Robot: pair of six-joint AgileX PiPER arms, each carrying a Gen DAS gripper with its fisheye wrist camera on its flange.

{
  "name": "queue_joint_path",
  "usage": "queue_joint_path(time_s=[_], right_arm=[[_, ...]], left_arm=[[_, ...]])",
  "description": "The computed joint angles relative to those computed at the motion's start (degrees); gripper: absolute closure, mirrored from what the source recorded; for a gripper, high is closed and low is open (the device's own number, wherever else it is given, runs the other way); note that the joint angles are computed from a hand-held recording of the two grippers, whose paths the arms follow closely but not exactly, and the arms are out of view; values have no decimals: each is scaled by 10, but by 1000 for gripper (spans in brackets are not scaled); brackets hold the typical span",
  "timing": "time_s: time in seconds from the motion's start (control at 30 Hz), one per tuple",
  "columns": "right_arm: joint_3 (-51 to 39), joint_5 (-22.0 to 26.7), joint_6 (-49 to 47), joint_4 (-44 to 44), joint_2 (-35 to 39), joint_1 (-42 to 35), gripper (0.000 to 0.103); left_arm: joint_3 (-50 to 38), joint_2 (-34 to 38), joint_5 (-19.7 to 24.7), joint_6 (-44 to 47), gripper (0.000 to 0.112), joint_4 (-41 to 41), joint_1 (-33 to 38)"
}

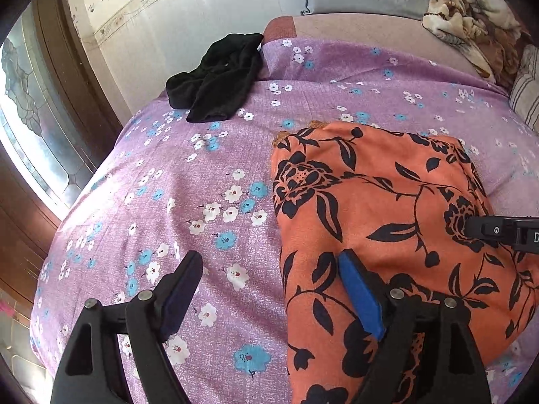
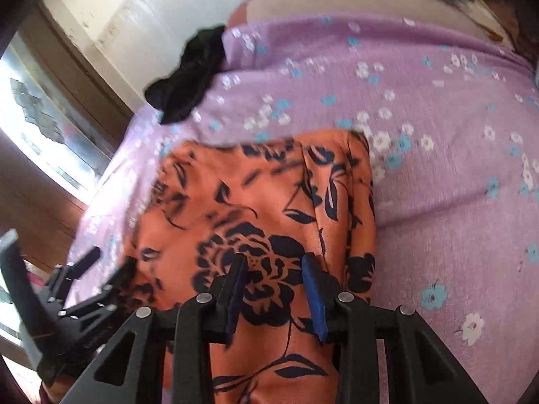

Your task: Fold small clothes

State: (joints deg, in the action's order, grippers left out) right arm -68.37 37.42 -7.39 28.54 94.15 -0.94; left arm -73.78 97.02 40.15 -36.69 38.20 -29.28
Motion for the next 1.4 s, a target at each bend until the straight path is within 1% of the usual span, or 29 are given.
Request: queue_joint_path(time_s=[0.03,0.07,0.1,0.13,0.23,0.33,0.43,0.57,0.63,0.67,0.7,0.73,0.77,0.8,0.87,0.9,0.97,1.07,1.13,1.17,1.23,1.3,1.4], right_arm=[[-1,3,0,6,9,-5,66],[5,0,-24,35,6,-14,66],[5,8,-40,50,2,-23,67],[6,11,-34,43,-6,-23,67],[35,-6,-36,29,-44,-16,65],[60,-4,-56,40,-86,-10,65],[76,-22,-18,-14,-126,20,65],[99,-11,-5,-12,-149,33,65],[98,9,52,-61,-124,52,65],[100,8,72,-84,-106,65,65],[115,-15,92,-112,-112,81,65],[116,-22,118,-146,-120,95,65],[109,-11,127,-156,-125,100,65],[111,-9,121,-144,-136,99,64],[133,-14,81,-80,-167,81,64],[146,-20,86,-76,-185,76,64],[168,-41,145,-126,-224,89,64],[192,-59,276,-269,-288,130,64],[199,-56,354,-349,-322,151,45],[206,-52,398,-388,-345,163,45],[204,-32,454,-440,-377,181,45],[195,2,519,-508,-398,211,45],[185,53,575,-571,-429,262,45]], left_arm=[[2,-1,0,-7,29,10,-3],[2,-1,2,-10,29,15,-4],[2,-3,3,-10,29,14,-5],[1,-4,2,-7,29,9,-3],[2,-9,-1,5,29,-16,4],[7,-15,-7,12,28,-33,10],[12,-16,-15,6,25,-35,14],[18,-15,-23,-7,23,-27,15],[21,-14,-28,-12,21,-24,16],[25,-14,-32,-22,21,-15,16],[29,-17,-35,-31,21,-9,15],[32,-20,-35,-37,21,-5,14],[34,-25,-35,-34,21,-10,14],[35,-30,-34,-22,21,-23,15],[39,-48,-32,8,21,-57,18],[46,-60,-28,4,21,-55,15],[62,-88,-16,-28,21,-15,-4],[61,-122,15,-17,21,-11,-28],[62,-149,35,-28,21,4,-44],[62,-164,42,-28,20,1,-47],[60,-191,51,-18,20,-23,-49],[54,-212,68,-17,20,-37,-52],[34,-230,111,-45,20,-12,-71]])
